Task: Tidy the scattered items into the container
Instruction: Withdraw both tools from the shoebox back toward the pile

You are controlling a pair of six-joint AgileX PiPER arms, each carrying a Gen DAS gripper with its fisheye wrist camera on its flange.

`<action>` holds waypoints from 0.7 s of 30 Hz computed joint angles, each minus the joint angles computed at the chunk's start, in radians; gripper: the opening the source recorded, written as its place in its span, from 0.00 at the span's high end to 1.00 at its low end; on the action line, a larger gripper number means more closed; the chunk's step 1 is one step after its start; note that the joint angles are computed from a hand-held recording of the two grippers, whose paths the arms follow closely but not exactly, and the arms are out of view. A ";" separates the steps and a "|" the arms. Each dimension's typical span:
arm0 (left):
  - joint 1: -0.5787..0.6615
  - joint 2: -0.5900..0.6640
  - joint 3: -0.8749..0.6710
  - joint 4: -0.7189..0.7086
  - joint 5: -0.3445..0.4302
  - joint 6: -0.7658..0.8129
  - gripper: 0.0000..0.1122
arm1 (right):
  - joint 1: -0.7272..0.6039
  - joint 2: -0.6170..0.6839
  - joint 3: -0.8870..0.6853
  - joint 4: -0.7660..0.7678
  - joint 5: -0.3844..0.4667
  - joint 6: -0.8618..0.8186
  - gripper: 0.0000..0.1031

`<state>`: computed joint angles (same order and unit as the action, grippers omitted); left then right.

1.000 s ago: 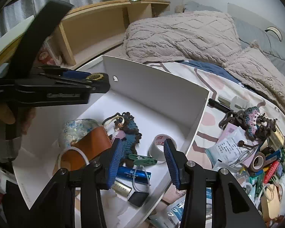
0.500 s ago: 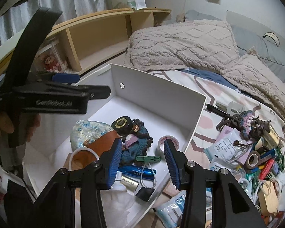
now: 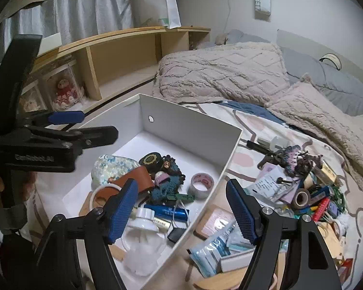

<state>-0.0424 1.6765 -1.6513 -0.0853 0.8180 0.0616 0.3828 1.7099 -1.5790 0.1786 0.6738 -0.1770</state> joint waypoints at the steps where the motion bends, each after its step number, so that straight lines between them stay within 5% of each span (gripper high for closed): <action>1: -0.001 -0.019 0.023 -0.010 -0.015 0.003 0.11 | 0.001 -0.012 0.019 -0.004 -0.013 0.001 0.27; 8: -0.007 -0.135 0.167 -0.050 -0.113 0.019 0.09 | 0.007 -0.113 0.170 -0.067 -0.126 0.055 0.03; 15: -0.018 -0.233 0.290 -0.059 -0.187 0.025 0.08 | 0.000 -0.202 0.273 -0.100 -0.189 0.102 0.00; 21: -0.079 -0.320 0.404 0.084 -0.272 -0.089 0.08 | -0.006 -0.286 0.371 -0.089 -0.242 0.116 0.00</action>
<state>-0.1216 1.3565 -1.2468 -0.0008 0.5462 -0.0270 0.3769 1.4237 -1.2081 0.0895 0.4314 -0.0613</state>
